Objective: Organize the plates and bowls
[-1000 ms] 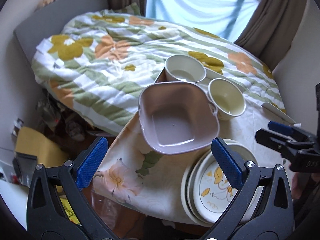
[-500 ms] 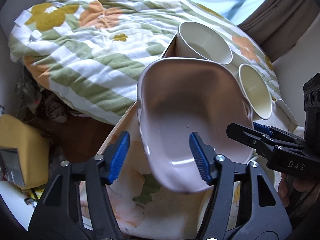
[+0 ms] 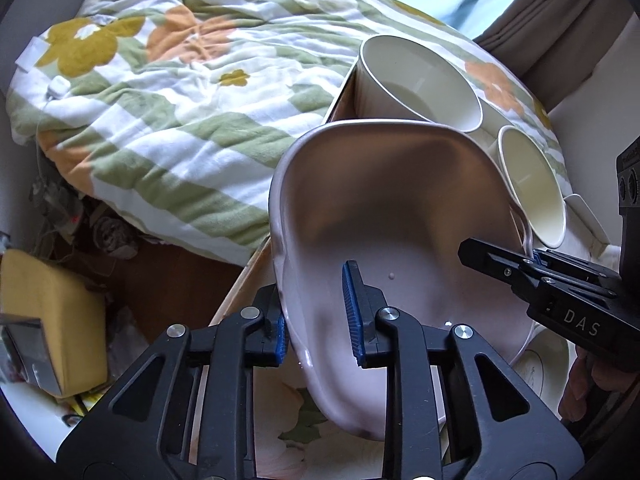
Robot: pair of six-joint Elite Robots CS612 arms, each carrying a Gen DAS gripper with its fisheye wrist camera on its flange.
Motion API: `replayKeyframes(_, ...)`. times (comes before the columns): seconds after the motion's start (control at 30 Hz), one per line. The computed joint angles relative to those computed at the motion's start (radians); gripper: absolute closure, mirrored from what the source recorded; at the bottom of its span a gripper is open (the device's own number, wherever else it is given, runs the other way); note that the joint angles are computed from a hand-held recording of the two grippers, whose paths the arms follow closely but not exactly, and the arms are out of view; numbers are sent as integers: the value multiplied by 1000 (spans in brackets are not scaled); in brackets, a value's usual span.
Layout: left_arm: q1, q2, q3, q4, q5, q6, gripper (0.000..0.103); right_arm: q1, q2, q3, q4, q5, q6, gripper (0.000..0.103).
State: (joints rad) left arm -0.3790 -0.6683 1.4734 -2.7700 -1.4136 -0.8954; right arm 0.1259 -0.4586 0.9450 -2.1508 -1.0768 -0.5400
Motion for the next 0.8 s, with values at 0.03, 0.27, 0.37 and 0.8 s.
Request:
replayKeyframes(0.03, -1, -2, 1, 1, 7, 9, 82, 0, 0, 1, -3, 0, -1, 87)
replayKeyframes(0.27, -16, -26, 21, -6, 62, 53, 82, -5, -34, 56, -65, 18, -5, 87)
replayKeyframes(0.37, -27, -47, 35, -15, 88, 63, 82, -14, -57, 89, -97, 41, -6, 87)
replayKeyframes(0.8, -143, -120, 9, -7, 223, 128, 82, -126, -221, 319, -304, 152, 17, 87)
